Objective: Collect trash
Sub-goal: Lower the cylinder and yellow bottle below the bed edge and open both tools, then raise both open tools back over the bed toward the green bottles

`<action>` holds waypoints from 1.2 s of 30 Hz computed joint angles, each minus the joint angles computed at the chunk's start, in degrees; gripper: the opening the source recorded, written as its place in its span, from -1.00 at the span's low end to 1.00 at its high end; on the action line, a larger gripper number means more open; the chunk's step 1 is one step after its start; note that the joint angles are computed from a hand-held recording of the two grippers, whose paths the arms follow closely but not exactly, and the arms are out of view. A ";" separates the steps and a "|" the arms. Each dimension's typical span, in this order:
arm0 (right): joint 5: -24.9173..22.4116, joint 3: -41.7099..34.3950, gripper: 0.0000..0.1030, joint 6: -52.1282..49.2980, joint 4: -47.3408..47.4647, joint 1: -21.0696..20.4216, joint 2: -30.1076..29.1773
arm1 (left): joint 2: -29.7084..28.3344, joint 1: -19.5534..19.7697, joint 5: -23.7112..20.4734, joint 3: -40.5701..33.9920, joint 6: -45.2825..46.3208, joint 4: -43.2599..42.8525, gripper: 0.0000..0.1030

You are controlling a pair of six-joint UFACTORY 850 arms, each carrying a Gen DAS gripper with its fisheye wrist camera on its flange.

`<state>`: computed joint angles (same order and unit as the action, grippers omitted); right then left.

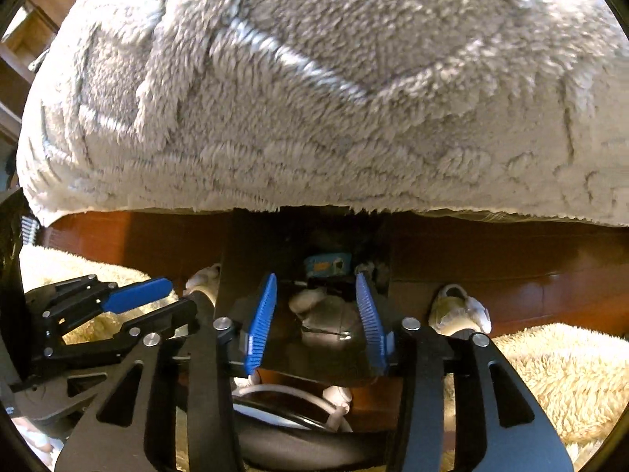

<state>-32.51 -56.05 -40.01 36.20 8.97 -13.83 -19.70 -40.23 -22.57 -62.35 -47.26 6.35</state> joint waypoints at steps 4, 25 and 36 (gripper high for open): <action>0.66 0.24 0.28 -0.34 0.25 -0.28 2.59 | 1.66 0.17 -0.69 -0.02 -2.66 3.01 -0.05; 9.71 -18.05 0.74 -1.58 0.47 -3.91 3.86 | 7.75 5.74 -10.37 -12.58 -16.24 31.07 0.52; 8.03 -40.12 0.74 26.11 -21.35 -1.01 -14.63 | -6.84 13.98 -12.09 -31.90 -3.04 25.90 0.54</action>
<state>-24.48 -96.16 -13.90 14.85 7.96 -28.45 -26.54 -26.25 -34.66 -94.25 -50.30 32.25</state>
